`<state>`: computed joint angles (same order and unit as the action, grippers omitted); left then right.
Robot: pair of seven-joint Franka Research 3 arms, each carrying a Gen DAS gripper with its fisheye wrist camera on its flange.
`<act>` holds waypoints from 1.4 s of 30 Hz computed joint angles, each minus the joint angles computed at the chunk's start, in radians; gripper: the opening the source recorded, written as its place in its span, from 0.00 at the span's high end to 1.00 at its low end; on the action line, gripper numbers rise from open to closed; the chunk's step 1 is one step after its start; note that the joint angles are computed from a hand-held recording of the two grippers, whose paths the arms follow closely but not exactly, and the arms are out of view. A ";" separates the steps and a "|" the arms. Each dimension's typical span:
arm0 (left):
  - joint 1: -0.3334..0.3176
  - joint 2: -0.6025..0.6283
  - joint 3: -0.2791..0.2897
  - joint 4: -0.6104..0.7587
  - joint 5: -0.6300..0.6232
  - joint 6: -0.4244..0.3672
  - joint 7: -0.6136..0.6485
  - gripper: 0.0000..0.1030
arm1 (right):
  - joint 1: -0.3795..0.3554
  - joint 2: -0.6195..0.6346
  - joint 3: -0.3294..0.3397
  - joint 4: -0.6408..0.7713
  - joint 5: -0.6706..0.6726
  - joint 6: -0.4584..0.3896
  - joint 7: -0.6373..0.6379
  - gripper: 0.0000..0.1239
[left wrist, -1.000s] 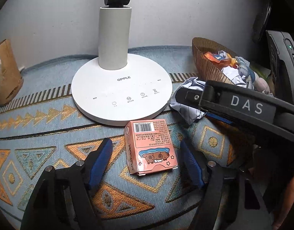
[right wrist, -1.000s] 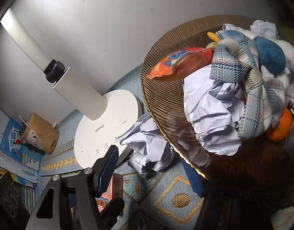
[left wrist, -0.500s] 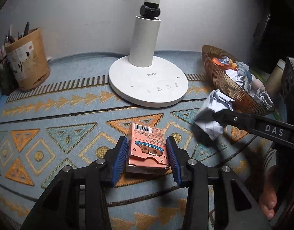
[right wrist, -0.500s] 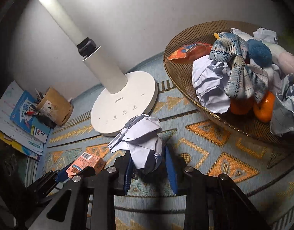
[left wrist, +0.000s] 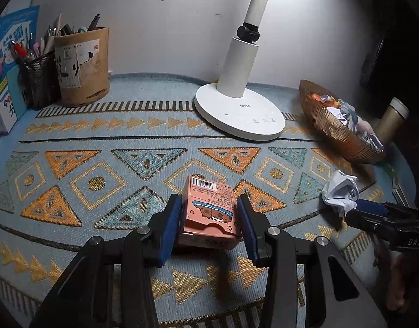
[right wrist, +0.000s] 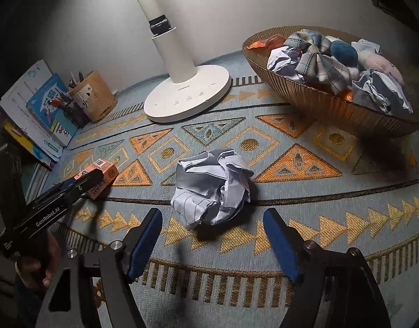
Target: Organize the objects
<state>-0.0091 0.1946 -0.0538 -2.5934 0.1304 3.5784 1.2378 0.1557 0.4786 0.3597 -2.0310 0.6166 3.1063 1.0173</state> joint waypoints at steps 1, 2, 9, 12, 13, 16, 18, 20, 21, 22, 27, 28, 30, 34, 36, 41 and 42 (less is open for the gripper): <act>-0.014 -0.001 0.007 -0.003 -0.020 0.003 0.019 0.62 | 0.071 -0.002 -0.071 0.002 -0.035 0.015 0.041 0.31; -0.028 -0.001 0.013 -0.005 -0.040 0.006 0.039 0.62 | 0.131 0.002 -0.133 0.011 -0.070 0.017 0.082 0.31; 0.004 0.001 -0.007 -0.004 -0.002 0.011 0.026 0.62 | 0.172 0.058 -0.173 0.097 -0.149 -0.012 0.196 0.31; 0.029 0.003 -0.016 -0.002 0.045 0.009 -0.015 0.62 | 0.185 0.077 -0.185 0.118 -0.177 -0.013 0.233 0.31; 0.028 0.003 -0.015 -0.002 0.047 0.010 -0.019 0.62 | 0.191 0.082 -0.191 0.120 -0.186 -0.015 0.244 0.35; 0.020 0.002 -0.009 -0.002 0.043 0.007 -0.016 0.62 | 0.226 0.084 -0.226 0.108 -0.225 0.010 0.273 0.50; 0.005 0.002 -0.002 -0.003 0.022 0.008 0.000 0.62 | 0.195 0.081 -0.194 0.093 -0.228 0.034 0.272 0.55; -0.008 0.001 0.003 -0.004 0.001 0.008 0.016 0.62 | 0.133 0.078 -0.129 0.080 -0.223 0.046 0.249 0.56; -0.012 0.001 0.005 -0.005 -0.007 0.008 0.023 0.62 | 0.122 0.075 -0.115 0.071 -0.221 0.056 0.245 0.56; -0.016 0.001 0.007 -0.004 -0.015 0.007 0.032 0.62 | 0.111 0.071 -0.103 0.062 -0.219 0.066 0.243 0.56; -0.043 0.001 0.017 -0.002 -0.073 0.003 0.082 0.62 | -0.020 0.034 0.039 0.009 -0.203 0.100 0.192 0.56; -0.046 0.001 0.019 -0.001 -0.081 0.001 0.091 0.62 | -0.051 0.020 0.071 -0.005 -0.199 0.107 0.181 0.56; -0.118 -0.001 0.053 0.004 -0.196 -0.010 0.183 0.62 | -0.134 -0.009 0.155 -0.036 -0.192 0.132 0.157 0.56; -0.109 -0.027 0.019 0.020 -0.204 -0.040 0.207 0.67 | -0.341 -0.074 0.331 -0.090 -0.212 0.188 0.152 0.56; -0.060 -0.052 -0.020 0.050 -0.103 -0.067 0.141 0.75 | -0.355 -0.117 0.306 -0.088 -0.219 0.200 0.189 0.56; 0.035 -0.036 -0.122 0.226 0.162 -0.132 -0.028 0.75 | -0.273 -0.133 0.118 0.023 -0.214 0.173 0.295 0.56; 0.076 -0.014 -0.165 0.278 0.237 -0.150 -0.080 0.75 | -0.243 -0.124 0.071 0.053 -0.212 0.160 0.309 0.56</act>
<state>0.0670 0.1811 -0.2192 -2.3157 0.3677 3.4284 1.1574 -0.0871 0.3544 0.4312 -1.9779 0.4041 3.2667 1.3264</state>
